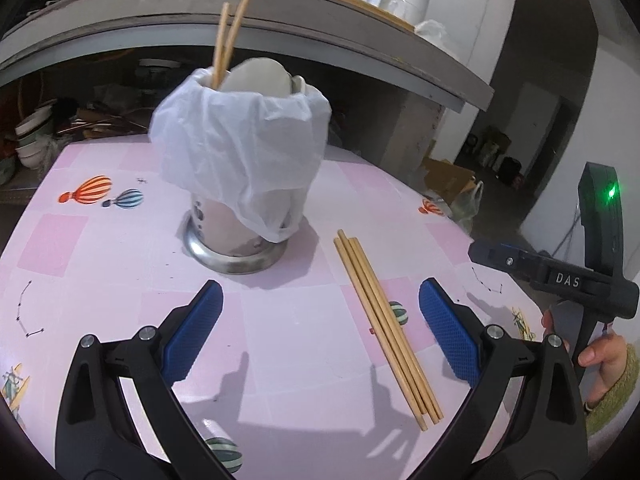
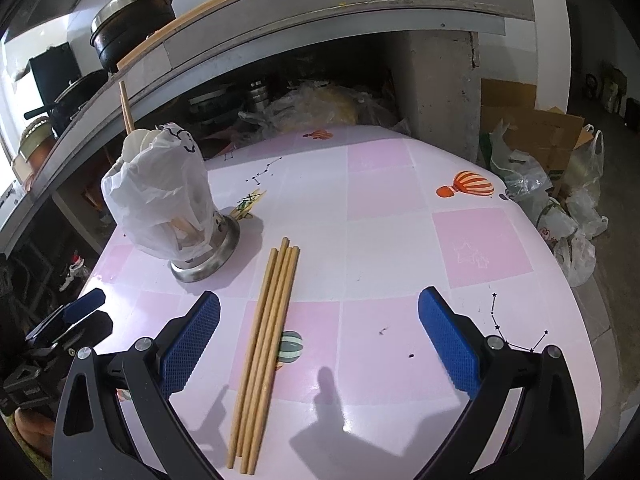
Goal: Organize utensils
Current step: 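Lower the left tool over the wooden chopsticks beside the holder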
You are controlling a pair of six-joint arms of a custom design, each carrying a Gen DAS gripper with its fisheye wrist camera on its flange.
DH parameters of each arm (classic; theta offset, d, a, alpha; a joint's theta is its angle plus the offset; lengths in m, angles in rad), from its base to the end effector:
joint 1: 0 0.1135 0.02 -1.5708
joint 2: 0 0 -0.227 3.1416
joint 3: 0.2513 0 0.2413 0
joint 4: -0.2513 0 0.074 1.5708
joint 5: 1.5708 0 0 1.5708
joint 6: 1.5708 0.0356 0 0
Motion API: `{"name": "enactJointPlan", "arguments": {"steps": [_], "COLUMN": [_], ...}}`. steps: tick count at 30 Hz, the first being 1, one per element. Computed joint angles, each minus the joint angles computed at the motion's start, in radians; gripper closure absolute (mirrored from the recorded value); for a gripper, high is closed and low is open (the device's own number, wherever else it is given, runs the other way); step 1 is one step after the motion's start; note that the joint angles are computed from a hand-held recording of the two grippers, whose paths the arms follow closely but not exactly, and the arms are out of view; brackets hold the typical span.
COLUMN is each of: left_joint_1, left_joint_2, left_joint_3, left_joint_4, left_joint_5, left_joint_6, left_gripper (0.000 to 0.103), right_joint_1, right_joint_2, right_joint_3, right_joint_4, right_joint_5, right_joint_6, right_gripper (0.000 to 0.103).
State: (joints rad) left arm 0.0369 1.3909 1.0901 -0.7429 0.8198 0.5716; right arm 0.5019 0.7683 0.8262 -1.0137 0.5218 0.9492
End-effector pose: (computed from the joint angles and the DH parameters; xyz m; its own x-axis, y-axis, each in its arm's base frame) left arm 0.2706 -0.0161 0.2399 -0.5412 0.3494 -0.7649 0.7551 0.6022 -0.2592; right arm 0.1375 0.0552 0.2590 -0.5511 0.5015 -0.6669 0.4861 0.8426 0.2320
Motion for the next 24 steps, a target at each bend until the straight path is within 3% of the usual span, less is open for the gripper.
{"name": "enactJointPlan", "arguments": {"steps": [9,12,14,22,24], "left_joint_1": [-0.134,-0.195,-0.248,-0.399,-0.423], "left_joint_2": [-0.03,-0.01,0.027,0.24,0.287], "left_joint_3": [-0.069,-0.061,-0.04,0.099,0.135], "left_joint_4": [0.14,0.173,0.187,0.191,0.197], "left_joint_5": [-0.056,-0.09,-0.14,-0.297,-0.336], "left_joint_6": [0.009,0.007,-0.014,-0.098,-0.122], "left_gripper": [0.01,0.027,0.034,0.076,0.081], "right_joint_1": [-0.029,-0.024,-0.027,-0.055,-0.063], "right_joint_2": [-0.028,-0.042,-0.056,-0.115,-0.137], "right_joint_3": [-0.031,-0.041,-0.049,-0.082,-0.092], "right_joint_4": [-0.007,-0.011,-0.013,-0.024,-0.029], "right_joint_5": [0.016,0.026,0.023,0.001,-0.005], "right_joint_6": [-0.031,-0.031,-0.032,-0.039,-0.039], "right_gripper": [0.006,0.006,0.006,0.006,0.006]}}
